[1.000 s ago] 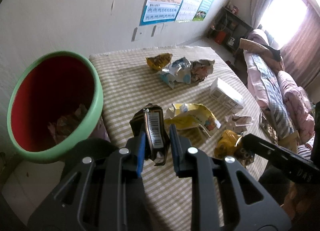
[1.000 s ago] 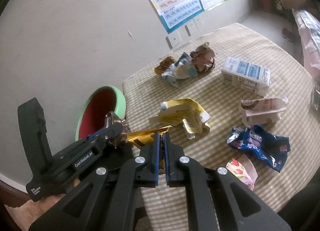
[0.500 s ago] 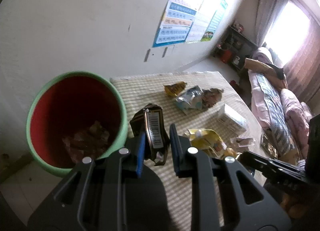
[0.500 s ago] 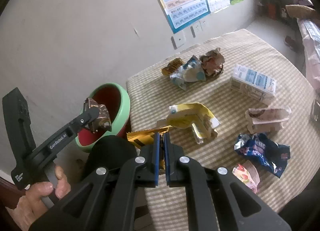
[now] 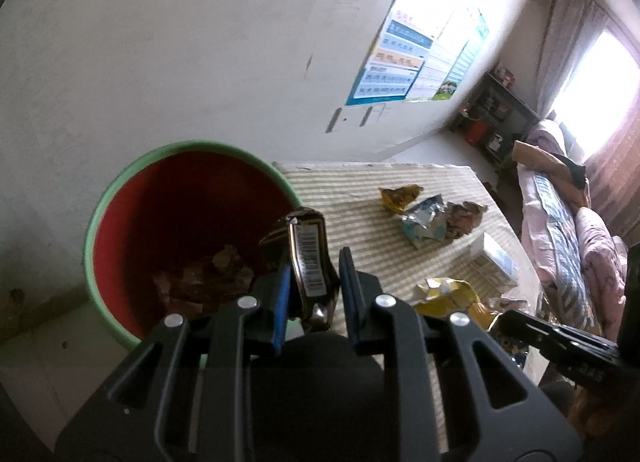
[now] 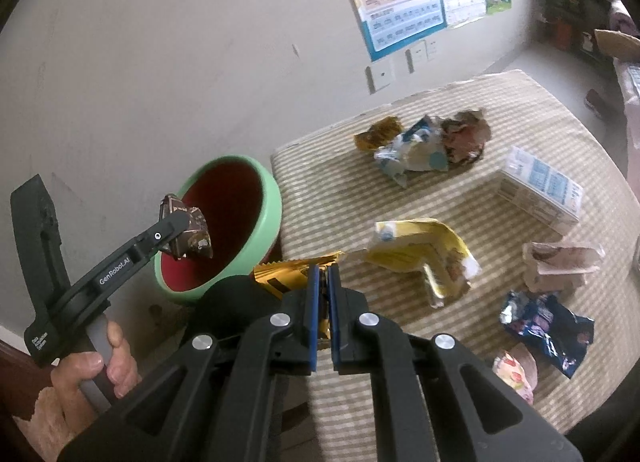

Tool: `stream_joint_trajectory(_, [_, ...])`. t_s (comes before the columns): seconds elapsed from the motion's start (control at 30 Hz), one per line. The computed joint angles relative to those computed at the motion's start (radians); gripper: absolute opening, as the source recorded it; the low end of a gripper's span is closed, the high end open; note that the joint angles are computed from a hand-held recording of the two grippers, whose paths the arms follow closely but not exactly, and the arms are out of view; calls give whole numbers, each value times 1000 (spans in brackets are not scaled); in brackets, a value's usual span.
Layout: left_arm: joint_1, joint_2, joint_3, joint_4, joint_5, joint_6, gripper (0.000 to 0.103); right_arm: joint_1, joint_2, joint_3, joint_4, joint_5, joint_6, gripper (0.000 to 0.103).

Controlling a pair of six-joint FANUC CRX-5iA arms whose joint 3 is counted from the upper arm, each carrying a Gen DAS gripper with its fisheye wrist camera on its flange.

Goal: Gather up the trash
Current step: 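Carry both wrappers over the green bin and open both grippers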

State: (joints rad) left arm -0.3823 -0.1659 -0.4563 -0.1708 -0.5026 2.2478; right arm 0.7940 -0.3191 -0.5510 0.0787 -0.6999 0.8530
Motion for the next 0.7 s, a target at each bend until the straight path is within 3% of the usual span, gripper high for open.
stream_joint_trajectory(0.13, [14, -14, 6, -52, -28, 28, 22, 10, 36, 29, -12, 4, 24, 5])
stream_joint_trajectory(0.7, [143, -75, -58, -74, -59, 40, 22, 16, 284, 281, -143, 23, 278, 5])
